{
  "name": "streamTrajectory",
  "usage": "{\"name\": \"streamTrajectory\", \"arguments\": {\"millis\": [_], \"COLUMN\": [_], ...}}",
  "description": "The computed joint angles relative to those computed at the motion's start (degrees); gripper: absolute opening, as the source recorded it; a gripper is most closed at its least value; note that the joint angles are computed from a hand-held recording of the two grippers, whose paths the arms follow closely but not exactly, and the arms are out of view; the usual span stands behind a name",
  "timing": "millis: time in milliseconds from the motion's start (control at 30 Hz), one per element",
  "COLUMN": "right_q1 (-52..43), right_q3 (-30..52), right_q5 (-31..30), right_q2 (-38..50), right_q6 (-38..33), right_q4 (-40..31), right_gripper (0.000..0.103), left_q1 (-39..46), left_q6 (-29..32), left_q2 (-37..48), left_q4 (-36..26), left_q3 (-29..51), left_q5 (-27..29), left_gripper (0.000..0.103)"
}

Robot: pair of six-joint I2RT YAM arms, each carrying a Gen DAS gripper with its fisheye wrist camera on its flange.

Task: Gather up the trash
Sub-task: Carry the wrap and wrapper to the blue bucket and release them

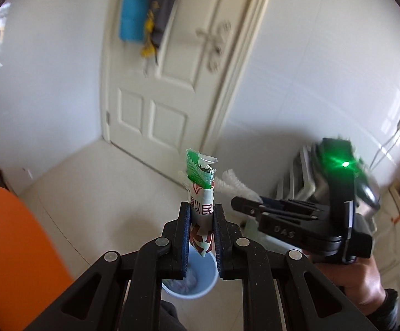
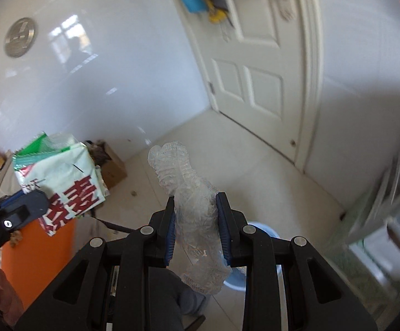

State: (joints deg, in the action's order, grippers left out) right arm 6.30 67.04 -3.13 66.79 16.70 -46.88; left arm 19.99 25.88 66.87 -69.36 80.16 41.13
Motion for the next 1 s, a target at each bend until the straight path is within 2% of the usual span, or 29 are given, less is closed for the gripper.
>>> {"name": "streamTrajectory", "arguments": {"millis": [67, 233, 500, 600, 633, 700, 733, 767, 833, 900, 1000], "right_q1": [-6.35, -15.25, -18.89, -19.11, -19.17, -19.29, -19.59, -19.73, -20.18, -20.24, -19.95], "right_q3": [-5.82, -13.17, -14.26, -13.73, -13.49, -12.87, -13.05, -13.44, -13.90, -14.41, -15.14], "right_q5": [-4.52, -10.35, -12.52, -13.25, -12.84, -13.38, -13.83, -13.55, -13.65, -13.03, -11.21], "right_q2": [1.02, 8.42, 22.19, 25.45, 26.30, 27.66, 27.97, 27.71, 27.57, 26.67, 24.54], "right_q6": [-1.07, -3.93, -4.97, -4.32, -4.13, -3.03, -2.86, -2.21, -1.91, -1.48, -0.22], "right_q4": [3.23, 10.22, 16.93, 18.20, 18.45, 18.46, 18.92, 19.40, 19.78, 20.00, 19.79], "right_gripper": [0.027, 0.027, 0.030, 0.032, 0.036, 0.063, 0.067, 0.073, 0.084, 0.099, 0.103], "left_q1": [-4.81, -13.45, -21.05, -23.87, -24.52, -24.74, -24.61, -23.93, -24.10, -24.18, -25.04], "left_q6": [-3.15, -8.73, -12.71, -13.66, -13.84, -14.02, -14.33, -14.44, -15.78, -16.44, -16.81], "left_q2": [1.48, 8.10, 19.96, 27.32, 30.37, 37.38, 39.04, 40.80, 41.96, 42.05, 39.90], "left_q4": [3.23, 7.45, 7.75, 6.13, 4.40, 0.51, -0.24, -0.31, -0.27, -0.52, 0.39], "left_q3": [-2.33, -4.91, -2.40, 4.39, 8.41, 18.18, 20.75, 23.12, 25.19, 26.08, 26.01], "left_q5": [-2.89, -7.90, -13.31, -15.56, -15.86, -16.10, -17.22, -17.99, -18.62, -21.02, -24.87], "left_gripper": [0.011, 0.011, 0.012, 0.016, 0.021, 0.047, 0.069, 0.079, 0.082, 0.084, 0.088]}}
